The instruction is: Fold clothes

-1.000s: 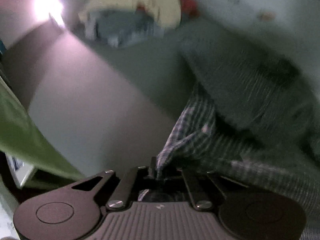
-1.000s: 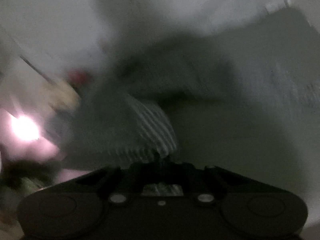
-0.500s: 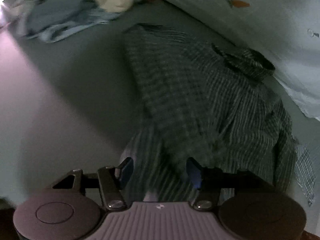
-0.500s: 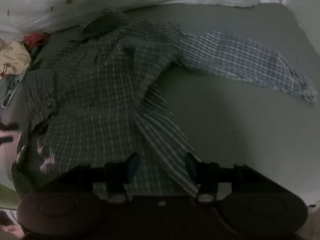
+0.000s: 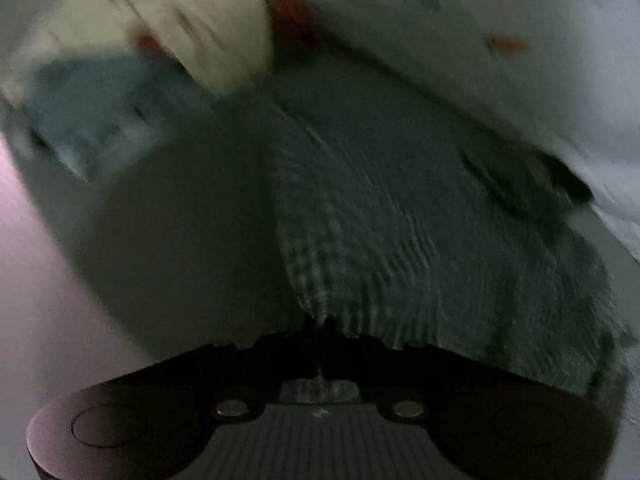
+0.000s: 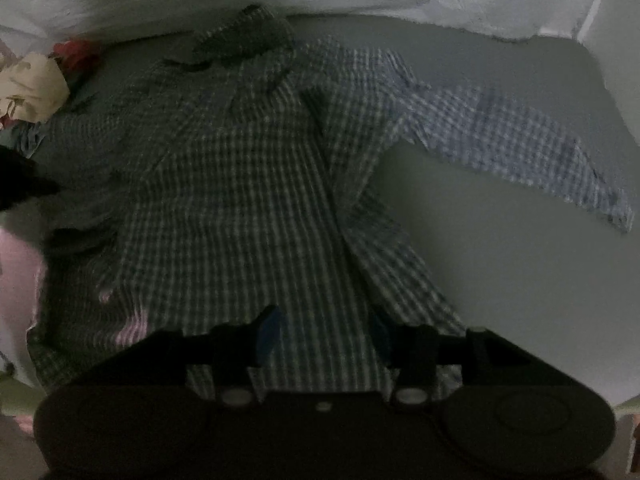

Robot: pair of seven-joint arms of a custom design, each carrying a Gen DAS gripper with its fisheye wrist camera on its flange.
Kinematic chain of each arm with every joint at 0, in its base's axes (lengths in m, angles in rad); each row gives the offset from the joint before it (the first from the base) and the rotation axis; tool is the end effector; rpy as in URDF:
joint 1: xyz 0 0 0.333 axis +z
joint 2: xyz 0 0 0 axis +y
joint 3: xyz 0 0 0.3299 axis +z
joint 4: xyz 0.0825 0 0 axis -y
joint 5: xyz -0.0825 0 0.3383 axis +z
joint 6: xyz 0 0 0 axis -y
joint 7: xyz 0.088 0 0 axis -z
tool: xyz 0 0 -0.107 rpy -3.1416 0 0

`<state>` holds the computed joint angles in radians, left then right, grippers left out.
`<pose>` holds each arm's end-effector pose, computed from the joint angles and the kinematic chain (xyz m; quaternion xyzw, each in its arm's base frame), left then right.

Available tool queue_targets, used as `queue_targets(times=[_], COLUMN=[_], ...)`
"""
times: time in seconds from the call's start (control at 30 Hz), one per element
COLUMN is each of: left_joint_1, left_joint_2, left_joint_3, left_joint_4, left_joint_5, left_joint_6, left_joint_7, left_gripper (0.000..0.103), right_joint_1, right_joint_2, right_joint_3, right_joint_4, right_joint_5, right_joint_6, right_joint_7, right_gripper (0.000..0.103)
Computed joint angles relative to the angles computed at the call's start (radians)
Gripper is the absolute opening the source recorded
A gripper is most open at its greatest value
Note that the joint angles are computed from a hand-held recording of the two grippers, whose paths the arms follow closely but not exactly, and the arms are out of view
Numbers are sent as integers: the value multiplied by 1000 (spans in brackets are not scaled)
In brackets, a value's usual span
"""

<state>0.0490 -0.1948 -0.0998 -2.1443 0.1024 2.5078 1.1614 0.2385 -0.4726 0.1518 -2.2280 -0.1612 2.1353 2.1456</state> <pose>0.4926 -0.0297 0.5795 -0.7700 0.5739 -0.2068 0.1871 0.3620 0.1555 0.6151 -0.6454 0.7332 -0.1599 0.1427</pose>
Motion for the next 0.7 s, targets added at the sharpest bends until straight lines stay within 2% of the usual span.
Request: queue_targets(times=[0.1, 0.17, 0.23, 0.27, 0.33, 0.37, 0.43, 0.47, 0.53, 0.6, 0.67, 0.7], left_joint_1=[88, 118, 112, 99, 66, 47, 10, -8, -40, -69, -96, -105], left_joint_2=[-8, 16, 41, 43, 15, 9, 8, 25, 110, 233, 374, 447], left_joint_3=[-38, -68, -88, -86, -60, -46, -23, -17, -22, -44, -66, -88], left_joint_4=[65, 131, 184, 194, 165, 153, 134, 130, 161, 243, 352, 421], left_joint_5=[296, 490, 636, 659, 636, 591, 473, 419, 354, 347, 282, 230], left_joint_6=[-56, -161, -275, -298, -232, -176, -62, 5, 123, 192, 255, 261], left_joint_7=[-128, -210, -274, -278, -263, -234, -148, -92, 41, 151, 296, 380], left_gripper=[3, 11, 38, 43, 49, 51, 64, 66, 68, 68, 68, 68], right_joint_1=[-1, -4, -10, -13, -26, -37, -64, -75, -97, -112, -122, -126], right_joint_2=[13, 27, 46, 55, 75, 88, 125, 155, 233, 334, 459, 526], right_joint_3=[-1, -4, -10, -12, -21, -28, -43, -59, -88, -122, -152, -160], right_joint_4=[10, 14, 19, 23, 26, 25, 29, 37, 72, 132, 224, 283], right_joint_5=[-11, -23, -37, -44, -69, -91, -139, -153, -170, -155, -91, -8], right_joint_6=[19, 28, 47, 59, 116, 158, 261, 320, 432, 540, 631, 655], right_joint_7=[-12, -27, -40, -42, -53, -62, -81, -104, -151, -217, -303, -376], right_gripper=[50, 50, 50, 50, 50, 50, 50, 50, 50, 50, 51, 51])
